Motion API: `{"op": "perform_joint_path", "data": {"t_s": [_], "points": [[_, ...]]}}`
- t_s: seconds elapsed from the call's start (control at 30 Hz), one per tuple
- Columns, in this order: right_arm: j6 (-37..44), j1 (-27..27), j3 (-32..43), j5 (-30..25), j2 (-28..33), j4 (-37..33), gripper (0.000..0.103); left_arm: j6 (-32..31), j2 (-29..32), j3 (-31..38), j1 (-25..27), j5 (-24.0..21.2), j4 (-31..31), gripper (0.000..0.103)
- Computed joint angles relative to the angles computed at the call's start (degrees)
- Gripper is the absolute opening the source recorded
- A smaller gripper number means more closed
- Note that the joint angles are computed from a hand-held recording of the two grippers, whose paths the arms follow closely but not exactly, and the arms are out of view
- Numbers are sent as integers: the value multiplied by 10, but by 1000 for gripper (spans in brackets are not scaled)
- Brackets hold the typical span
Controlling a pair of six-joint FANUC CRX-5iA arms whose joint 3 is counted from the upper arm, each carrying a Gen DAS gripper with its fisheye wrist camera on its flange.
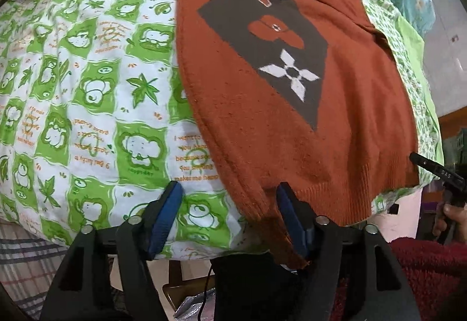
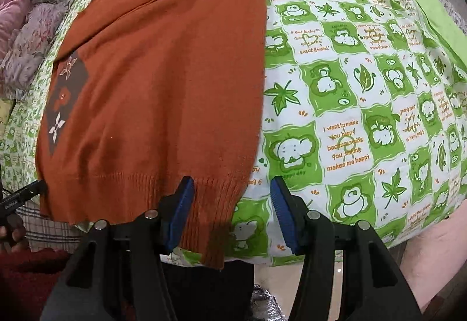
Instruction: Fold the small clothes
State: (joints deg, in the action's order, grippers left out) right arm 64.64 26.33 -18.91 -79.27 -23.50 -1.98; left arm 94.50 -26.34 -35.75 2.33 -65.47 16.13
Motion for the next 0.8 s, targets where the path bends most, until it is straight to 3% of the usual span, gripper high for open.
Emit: {"op": "perform_joint_path", "data": {"t_s": [0.07,0.17,0.27,0.3,0.33,0.4,0.63,0.8], "points": [[-6,12,-5,2,-8,-4,55,4,16,6,-14,8,-1,64],[-27,29,-22,10,-21,-1,41,-10,11,4,-10,1,-4,61],[-28,33,-13,15,-13,-14,17,-8,27,17,-22,8,-10,43],[-12,21,-7,16,-10,-34,8,-14,29,19,-22,9,-9,29],[-9,19,-7,19,-11,-42,8,-21,32,19,-18,9,-1,13],[-10,23,-9,24,-17,-41,7,-38,21,7,2,7,24,7],[20,-60,4,13,-29,-112,7,-97,-43,-58,77,9,112,4],[83,-168,48,47,-49,-245,7,-150,-101,-66,122,35,199,4]]}}
